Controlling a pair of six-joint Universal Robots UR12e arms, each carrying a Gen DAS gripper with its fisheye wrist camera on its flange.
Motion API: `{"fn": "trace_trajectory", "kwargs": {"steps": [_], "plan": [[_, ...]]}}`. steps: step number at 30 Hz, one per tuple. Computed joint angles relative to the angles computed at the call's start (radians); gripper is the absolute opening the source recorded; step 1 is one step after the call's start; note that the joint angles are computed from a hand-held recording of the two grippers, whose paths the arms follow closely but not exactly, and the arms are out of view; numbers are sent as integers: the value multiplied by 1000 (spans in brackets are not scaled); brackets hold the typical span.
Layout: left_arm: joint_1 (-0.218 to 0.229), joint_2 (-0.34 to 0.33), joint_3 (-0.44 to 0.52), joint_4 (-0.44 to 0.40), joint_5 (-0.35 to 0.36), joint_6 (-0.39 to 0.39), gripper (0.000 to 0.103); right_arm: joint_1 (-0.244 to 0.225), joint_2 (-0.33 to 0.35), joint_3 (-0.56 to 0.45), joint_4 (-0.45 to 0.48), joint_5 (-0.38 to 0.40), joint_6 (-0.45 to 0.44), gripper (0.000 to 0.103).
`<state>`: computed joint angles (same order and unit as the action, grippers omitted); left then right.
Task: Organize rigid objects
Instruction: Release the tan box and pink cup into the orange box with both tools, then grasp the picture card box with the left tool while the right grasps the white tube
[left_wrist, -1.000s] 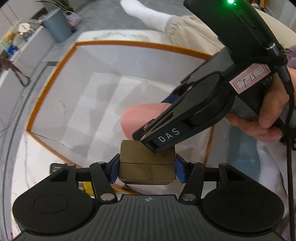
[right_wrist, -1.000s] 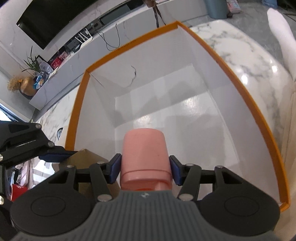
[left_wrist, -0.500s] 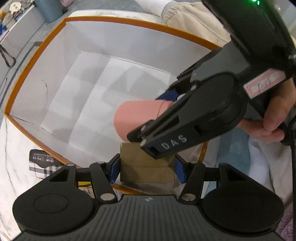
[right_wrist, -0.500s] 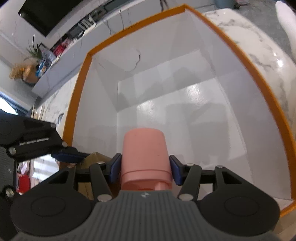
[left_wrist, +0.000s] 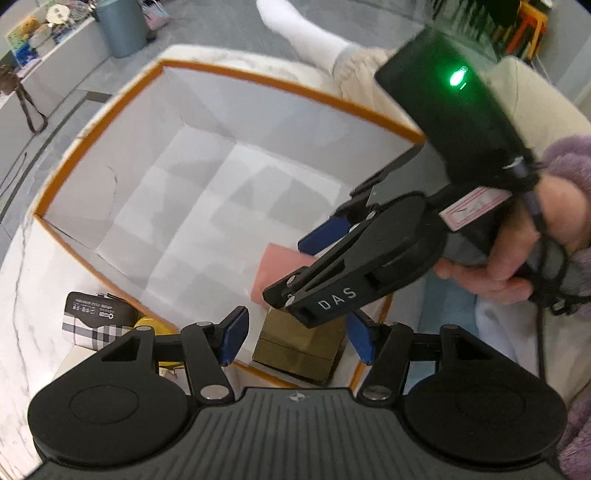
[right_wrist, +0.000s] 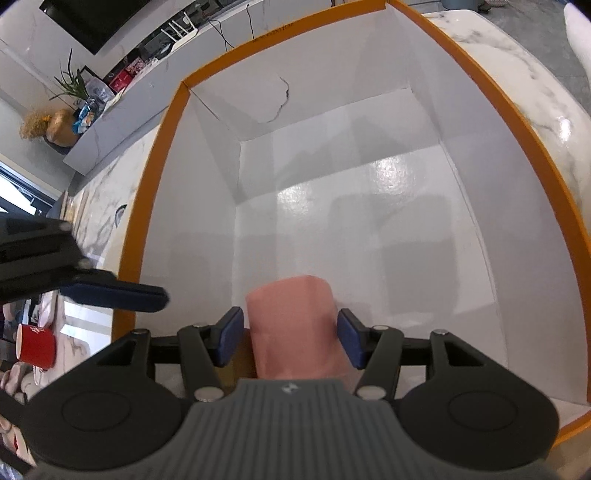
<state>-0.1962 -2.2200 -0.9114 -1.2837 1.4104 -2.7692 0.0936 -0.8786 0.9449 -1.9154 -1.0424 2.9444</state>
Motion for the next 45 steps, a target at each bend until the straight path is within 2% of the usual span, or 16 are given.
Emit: {"fn": "trace_trajectory", "kwargs": {"steps": [5,10,14,20,24,29,32,37,40,45], "plan": [[5,40,-56,77,-24,-47,71,2,-8,12,-14,-15,-12,50],[7,67,-100,136,-21,-65,71,-1,-7,12,-5,3,10,49],[10,97,-144,195,-20,-100,71,9,-43,84,-168,-56,23,51],[19,158,-228,291,-8,-141,71,0,-96,186,-375,43,-15,51],[24,197,-284,349,37,-197,71,9,-121,221,-439,81,-82,50],[36,244,-358,411,67,-278,70,27,-137,229,-441,81,-168,49],[41,261,-387,414,104,-317,68,41,-139,220,-414,69,-224,49],[63,283,-435,423,152,-431,65,76,-130,186,-357,25,-331,49],[77,288,-457,418,178,-525,65,99,-114,157,-325,-21,-382,50],[108,289,-497,420,192,-749,65,132,-81,104,-278,-71,-449,50]]}}
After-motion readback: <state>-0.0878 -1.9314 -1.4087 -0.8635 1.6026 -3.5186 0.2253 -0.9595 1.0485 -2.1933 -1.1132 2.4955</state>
